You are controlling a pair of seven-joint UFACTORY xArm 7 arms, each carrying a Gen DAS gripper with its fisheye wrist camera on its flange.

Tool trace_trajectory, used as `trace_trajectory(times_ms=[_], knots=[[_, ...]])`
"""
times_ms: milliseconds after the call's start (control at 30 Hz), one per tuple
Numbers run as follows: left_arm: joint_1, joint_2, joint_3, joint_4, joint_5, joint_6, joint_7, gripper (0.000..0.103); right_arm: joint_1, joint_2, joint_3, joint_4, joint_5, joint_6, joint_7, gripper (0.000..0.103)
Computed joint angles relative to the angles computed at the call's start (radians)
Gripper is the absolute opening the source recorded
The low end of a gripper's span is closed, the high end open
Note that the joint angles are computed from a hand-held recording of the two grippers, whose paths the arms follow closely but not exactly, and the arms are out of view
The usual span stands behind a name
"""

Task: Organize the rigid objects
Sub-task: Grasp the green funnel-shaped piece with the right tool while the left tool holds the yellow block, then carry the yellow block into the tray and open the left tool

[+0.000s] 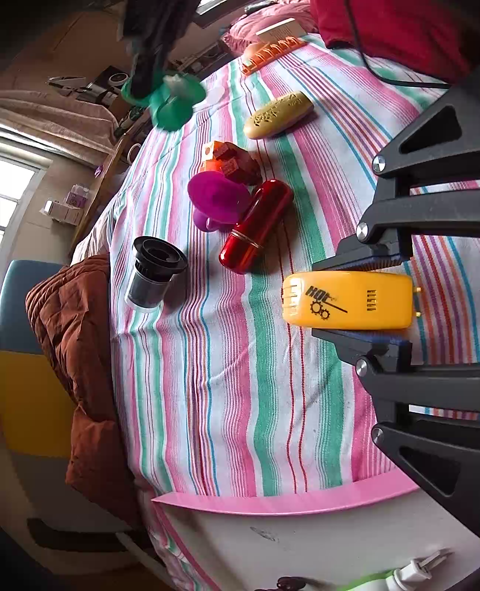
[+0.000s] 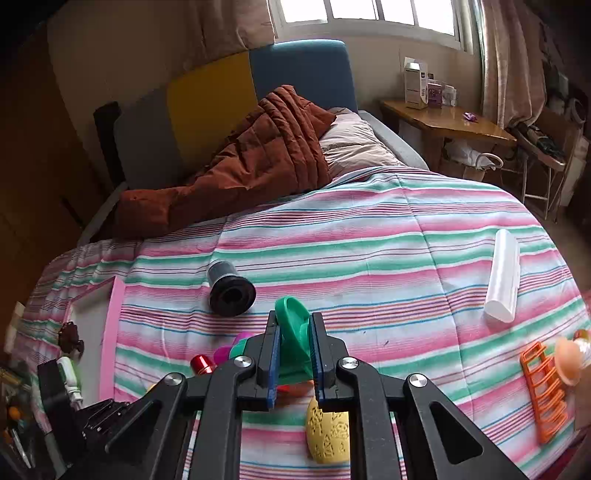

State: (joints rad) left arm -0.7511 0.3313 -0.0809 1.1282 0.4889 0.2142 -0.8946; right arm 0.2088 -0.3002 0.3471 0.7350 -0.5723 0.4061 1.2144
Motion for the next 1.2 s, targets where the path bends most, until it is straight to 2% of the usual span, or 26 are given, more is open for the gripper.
trace_trajectory(times_ms=[167, 400, 567, 733, 867, 1033, 1100, 1200], knots=[[-0.014, -0.058, 0.016, -0.053, 0.045, -0.01, -0.048, 0.026, 0.049, -0.047, 0.005, -0.097, 0.084, -0.101, -0.021, 0.015], [-0.007, -0.19, -0.006, -0.137, 0.204, 0.016, -0.185, 0.026, 0.057, 0.055, 0.069, -0.116, 0.083, -0.199, -0.034, 0.014], [0.04, -0.287, -0.052, -0.195, 0.274, 0.053, -0.275, 0.026, 0.08, 0.115, 0.054, -0.096, 0.049, -0.181, -0.03, 0.015], [0.107, -0.364, -0.104, -0.247, 0.264, 0.078, -0.308, 0.026, 0.102, 0.112, 0.042, -0.083, -0.005, -0.156, 0.001, 0.015], [0.163, -0.43, -0.131, -0.305, 0.208, 0.065, -0.28, 0.026, 0.123, 0.116, 0.034, -0.072, -0.021, -0.138, 0.006, 0.015], [0.229, -0.525, -0.125, -0.387, 0.094, 0.04, -0.193, 0.026, 0.14, 0.128, 0.027, -0.057, -0.046, -0.127, 0.019, 0.015], [0.244, -0.557, -0.099, -0.409, 0.03, 0.029, -0.116, 0.026, 0.146, 0.134, 0.024, -0.052, -0.052, -0.124, 0.024, 0.015], [0.288, -0.572, -0.088, -0.402, -0.01, 0.045, -0.036, 0.026, 0.155, 0.137, 0.018, -0.047, -0.06, -0.117, 0.028, 0.015]])
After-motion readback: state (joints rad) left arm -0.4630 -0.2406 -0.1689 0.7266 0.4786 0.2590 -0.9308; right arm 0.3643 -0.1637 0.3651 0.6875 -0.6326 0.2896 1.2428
